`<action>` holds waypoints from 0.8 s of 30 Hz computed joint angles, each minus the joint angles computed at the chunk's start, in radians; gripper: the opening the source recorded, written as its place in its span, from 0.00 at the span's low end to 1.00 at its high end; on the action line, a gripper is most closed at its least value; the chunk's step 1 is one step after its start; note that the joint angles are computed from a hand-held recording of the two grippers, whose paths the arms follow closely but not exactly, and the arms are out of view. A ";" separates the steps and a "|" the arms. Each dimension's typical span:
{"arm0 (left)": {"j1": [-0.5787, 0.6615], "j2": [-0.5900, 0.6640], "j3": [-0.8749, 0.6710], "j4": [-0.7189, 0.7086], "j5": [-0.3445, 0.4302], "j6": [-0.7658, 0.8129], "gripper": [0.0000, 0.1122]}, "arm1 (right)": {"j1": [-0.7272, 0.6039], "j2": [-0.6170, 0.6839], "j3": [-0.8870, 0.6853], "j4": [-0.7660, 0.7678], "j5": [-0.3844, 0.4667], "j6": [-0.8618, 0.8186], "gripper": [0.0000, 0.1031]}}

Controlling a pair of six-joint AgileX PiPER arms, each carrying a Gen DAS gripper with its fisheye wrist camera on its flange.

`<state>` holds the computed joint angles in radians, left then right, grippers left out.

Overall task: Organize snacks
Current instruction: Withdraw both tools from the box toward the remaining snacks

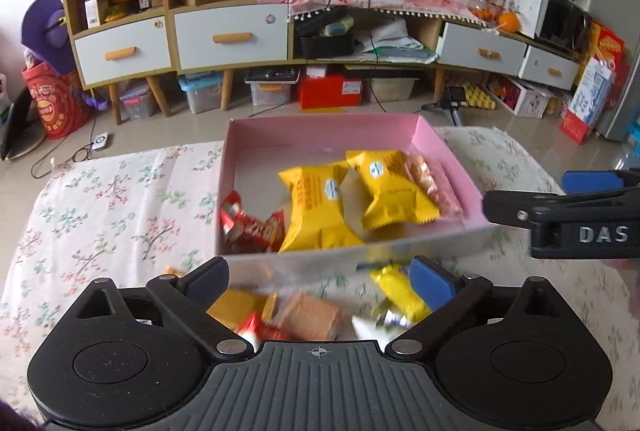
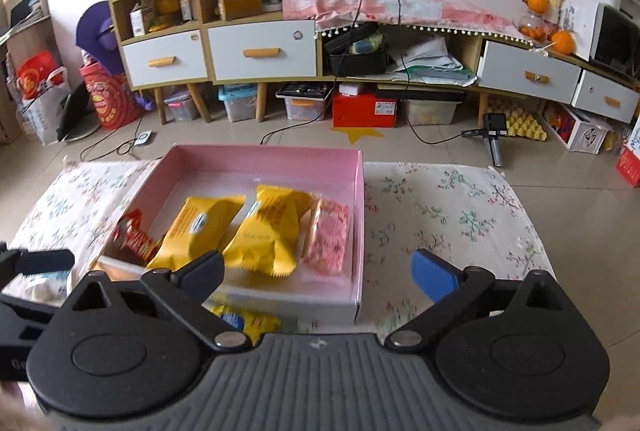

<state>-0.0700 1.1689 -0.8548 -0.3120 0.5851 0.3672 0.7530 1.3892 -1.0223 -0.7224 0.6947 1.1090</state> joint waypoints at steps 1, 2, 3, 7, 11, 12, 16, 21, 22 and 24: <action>0.008 -0.016 0.008 0.008 0.008 0.002 0.88 | 0.011 -0.014 0.011 0.000 0.008 -0.001 0.99; 0.014 -0.033 0.018 0.016 0.015 -0.002 0.88 | 0.023 -0.027 0.020 0.000 0.016 -0.004 0.99; 0.025 -0.053 0.031 0.010 0.024 0.009 0.89 | 0.034 -0.040 0.029 -0.001 0.020 -0.006 0.99; 0.062 -0.115 0.081 -0.010 0.047 0.062 0.90 | 0.072 -0.081 0.065 -0.003 0.022 -0.008 0.99; 0.095 -0.168 0.141 -0.009 0.055 0.098 0.91 | 0.107 -0.111 0.104 0.008 0.013 -0.023 0.99; 0.110 -0.176 0.155 -0.020 0.058 0.116 0.91 | 0.110 -0.116 0.116 0.013 0.003 -0.030 0.99; 0.224 -0.192 0.207 -0.168 0.115 0.325 0.91 | 0.141 -0.150 0.178 0.028 -0.016 -0.014 0.99; 0.394 -0.202 0.262 -0.400 0.218 0.656 0.91 | 0.218 -0.185 0.252 -0.020 -0.012 0.010 0.99; 0.432 -0.198 0.272 -0.449 0.247 0.731 0.90 | 0.246 -0.197 0.270 -0.051 -0.006 0.044 0.99; 0.500 -0.182 0.294 -0.530 0.302 0.886 0.90 | 0.264 -0.221 0.306 -0.068 -0.034 0.060 0.99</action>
<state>0.4304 0.9866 -0.5607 -0.8425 0.8876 1.2528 1.0170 1.1684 -0.7167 -0.7907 0.6602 1.1691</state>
